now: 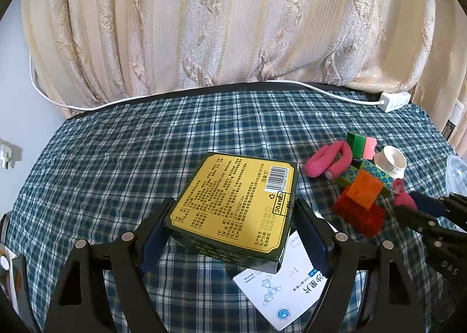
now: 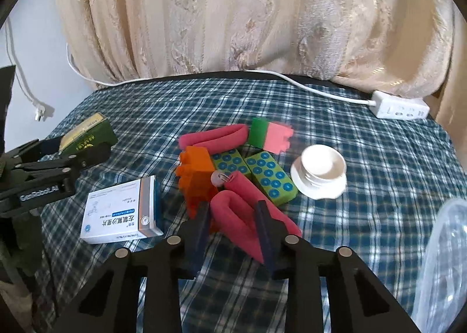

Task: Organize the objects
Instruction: 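Grasp the pink foam tube with the right gripper while the left holds the box, then carry the pink tube and yellow box over the clear bowl with both grippers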

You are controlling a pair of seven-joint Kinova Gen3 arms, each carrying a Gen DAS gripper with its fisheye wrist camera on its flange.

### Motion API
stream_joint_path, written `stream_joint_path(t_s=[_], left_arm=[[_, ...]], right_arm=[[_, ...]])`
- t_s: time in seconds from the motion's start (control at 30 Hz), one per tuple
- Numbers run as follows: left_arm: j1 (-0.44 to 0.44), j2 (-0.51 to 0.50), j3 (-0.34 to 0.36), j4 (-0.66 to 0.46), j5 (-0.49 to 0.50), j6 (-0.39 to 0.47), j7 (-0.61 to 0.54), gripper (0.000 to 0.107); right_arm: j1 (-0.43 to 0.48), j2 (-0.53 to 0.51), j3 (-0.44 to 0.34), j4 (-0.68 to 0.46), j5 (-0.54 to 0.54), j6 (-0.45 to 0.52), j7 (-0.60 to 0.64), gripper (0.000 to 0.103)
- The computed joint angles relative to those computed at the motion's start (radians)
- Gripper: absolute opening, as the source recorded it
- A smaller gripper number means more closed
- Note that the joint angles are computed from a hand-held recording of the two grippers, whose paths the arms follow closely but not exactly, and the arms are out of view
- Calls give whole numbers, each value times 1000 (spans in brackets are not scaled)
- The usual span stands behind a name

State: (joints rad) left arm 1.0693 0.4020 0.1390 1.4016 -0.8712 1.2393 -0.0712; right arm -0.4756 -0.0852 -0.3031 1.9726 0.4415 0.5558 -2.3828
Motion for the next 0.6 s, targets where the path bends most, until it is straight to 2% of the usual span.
stream_joint_path(t_s=[0.37, 0.6], left_arm=[[15, 8, -3, -3, -19, -2, 0, 81], [25, 8, -3, -6, -37, 1, 10, 81]], right_arm=[[64, -107, -36, 67, -36, -8, -71, 23], [133, -199, -44, 108, -115, -26, -57, 20]])
